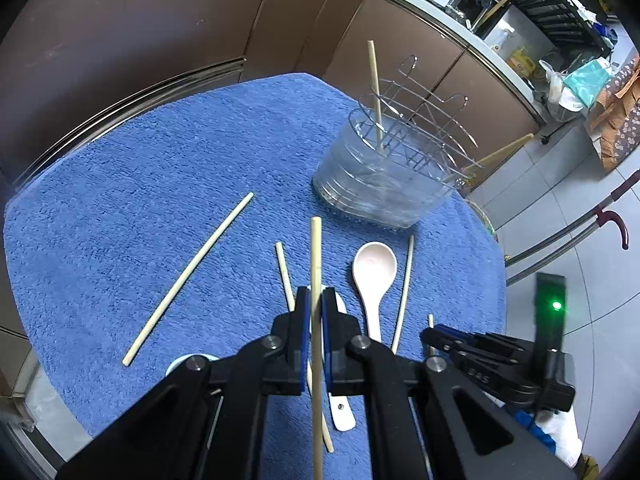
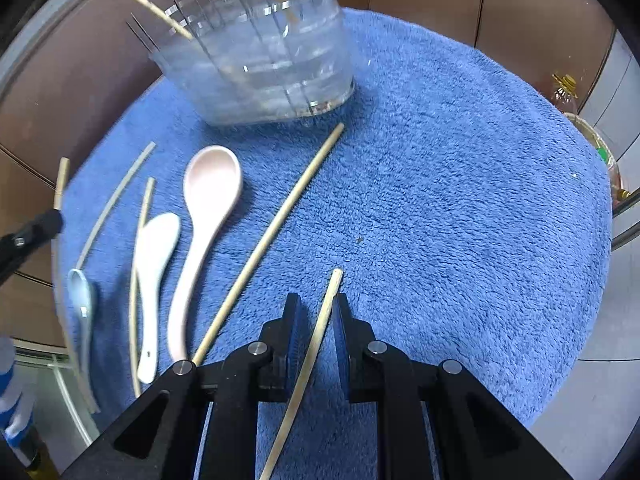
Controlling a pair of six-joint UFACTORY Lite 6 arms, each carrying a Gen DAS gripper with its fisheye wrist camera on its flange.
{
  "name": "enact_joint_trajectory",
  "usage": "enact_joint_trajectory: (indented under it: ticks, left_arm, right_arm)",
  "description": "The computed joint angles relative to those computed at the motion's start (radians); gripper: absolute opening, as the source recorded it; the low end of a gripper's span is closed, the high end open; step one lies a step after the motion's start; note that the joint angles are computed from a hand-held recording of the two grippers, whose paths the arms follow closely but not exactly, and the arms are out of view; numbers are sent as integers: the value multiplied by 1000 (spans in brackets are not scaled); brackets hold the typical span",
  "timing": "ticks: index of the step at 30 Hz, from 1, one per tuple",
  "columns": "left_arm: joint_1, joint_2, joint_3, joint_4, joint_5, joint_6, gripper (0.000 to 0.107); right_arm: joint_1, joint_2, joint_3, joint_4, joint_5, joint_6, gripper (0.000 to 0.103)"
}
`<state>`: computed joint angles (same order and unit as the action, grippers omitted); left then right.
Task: Organize utensils
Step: 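Lift the left tool's chopstick over the holder while the right tool carries its chopstick there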
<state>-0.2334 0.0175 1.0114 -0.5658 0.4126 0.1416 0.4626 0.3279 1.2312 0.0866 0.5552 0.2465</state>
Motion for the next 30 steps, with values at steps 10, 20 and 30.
enact_joint_trajectory:
  ticks: [10, 20, 30]
  left_arm:
    - [24, -74, -66, -63, -5, 77, 5]
    - [3, -191, -127, -48, -49, 65, 5]
    - [-81, -271, -93, 135, -102, -120, 5]
  right_arm:
    - [49, 2, 11, -120, -9, 134, 7]
    - [34, -366, -259, 36, -179, -34, 6]
    - [11, -612, -308, 219, -228, -225, 6]
